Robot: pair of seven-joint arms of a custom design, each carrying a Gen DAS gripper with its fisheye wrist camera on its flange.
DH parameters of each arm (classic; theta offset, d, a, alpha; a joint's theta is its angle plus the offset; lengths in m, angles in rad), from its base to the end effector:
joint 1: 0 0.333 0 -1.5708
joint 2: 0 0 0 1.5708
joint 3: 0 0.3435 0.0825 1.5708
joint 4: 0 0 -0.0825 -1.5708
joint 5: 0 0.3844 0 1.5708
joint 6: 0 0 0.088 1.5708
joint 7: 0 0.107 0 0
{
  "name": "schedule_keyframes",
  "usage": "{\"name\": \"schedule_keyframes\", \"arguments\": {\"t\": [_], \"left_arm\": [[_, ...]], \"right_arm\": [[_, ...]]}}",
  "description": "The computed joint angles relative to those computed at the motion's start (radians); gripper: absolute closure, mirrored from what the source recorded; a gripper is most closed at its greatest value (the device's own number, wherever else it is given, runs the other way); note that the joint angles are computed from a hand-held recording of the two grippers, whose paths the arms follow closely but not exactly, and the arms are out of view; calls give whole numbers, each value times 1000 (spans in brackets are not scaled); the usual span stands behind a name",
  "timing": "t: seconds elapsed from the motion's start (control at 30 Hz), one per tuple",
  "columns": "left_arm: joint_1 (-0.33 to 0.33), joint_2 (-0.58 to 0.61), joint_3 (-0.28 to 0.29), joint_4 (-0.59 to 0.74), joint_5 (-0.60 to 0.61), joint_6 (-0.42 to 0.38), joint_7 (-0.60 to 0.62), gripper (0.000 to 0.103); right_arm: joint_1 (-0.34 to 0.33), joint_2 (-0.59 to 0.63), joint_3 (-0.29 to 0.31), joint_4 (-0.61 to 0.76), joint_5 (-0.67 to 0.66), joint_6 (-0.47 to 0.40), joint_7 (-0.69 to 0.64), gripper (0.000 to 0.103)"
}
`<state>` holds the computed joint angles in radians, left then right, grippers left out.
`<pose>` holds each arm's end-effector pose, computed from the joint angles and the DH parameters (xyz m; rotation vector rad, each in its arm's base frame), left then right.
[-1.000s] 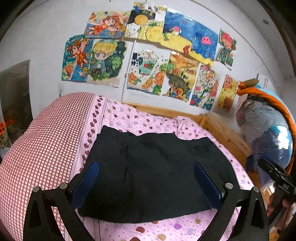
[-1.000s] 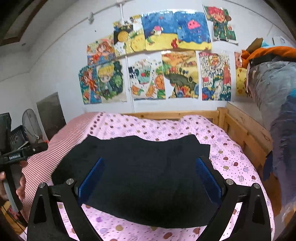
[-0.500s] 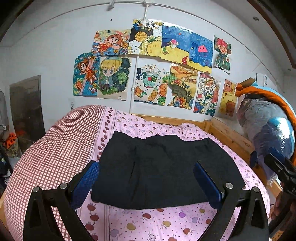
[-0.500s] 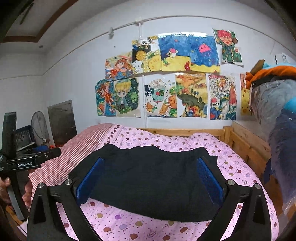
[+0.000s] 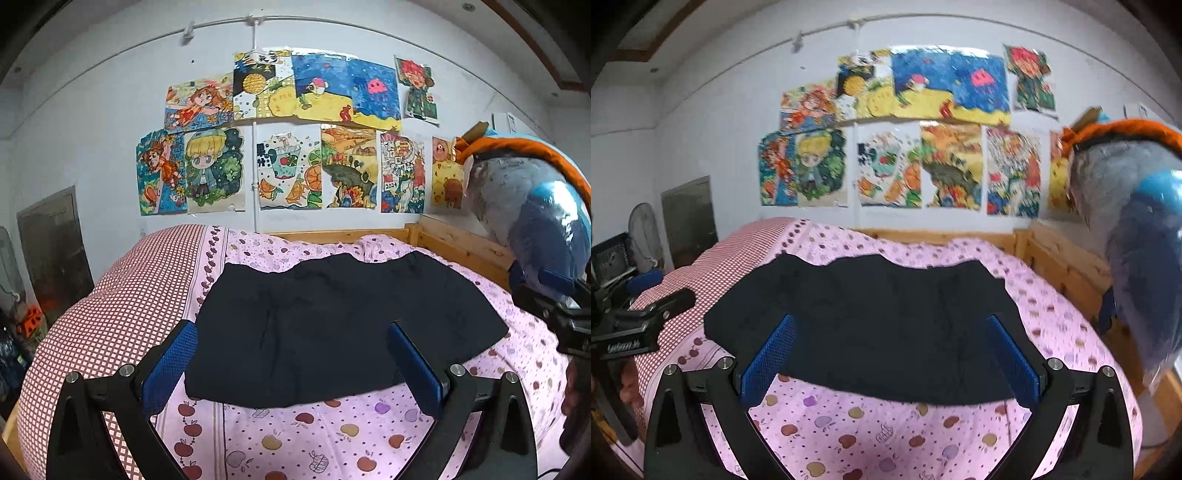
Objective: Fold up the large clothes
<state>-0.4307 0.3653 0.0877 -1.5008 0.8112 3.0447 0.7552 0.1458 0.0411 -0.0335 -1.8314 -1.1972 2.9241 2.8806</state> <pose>0.6515 -0.3057 0.6079 -1.2447 1.7148 -1.1427 0.6023 0.1272 0.6225 -1.3770 1.5919 -1.0485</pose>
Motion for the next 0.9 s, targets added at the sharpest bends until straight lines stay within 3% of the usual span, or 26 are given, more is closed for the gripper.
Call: {"name": "schedule_keyframes", "arguments": {"t": [0.1, 0.27, 0.43, 0.6, 0.77, 0.9], "left_arm": [[-33, 2, 50, -8, 61, 20, -73, 0], [12, 13, -13, -13, -7, -10, -4, 0], [-27, 17, 46, -29, 59, 4, -61, 0], [-42, 18, 76, -43, 134, 16, -144, 0], [-25, 21, 55, -44, 159, -12, -155, 0], [-9, 22, 35, -43, 181, -23, -166, 0]], "right_arm": [[1, 2, -2, -7, -29, -25, 45, 2], [1, 12, -8, -12, -122, -20, 143, 2], [8, 17, -7, -13, -310, -31, 307, 2], [7, 34, 4, -20, -216, -24, 199, 2], [13, 53, -5, -28, -73, -14, 80, 2], [27, 59, -14, -32, -33, -25, 39, 2]]}}
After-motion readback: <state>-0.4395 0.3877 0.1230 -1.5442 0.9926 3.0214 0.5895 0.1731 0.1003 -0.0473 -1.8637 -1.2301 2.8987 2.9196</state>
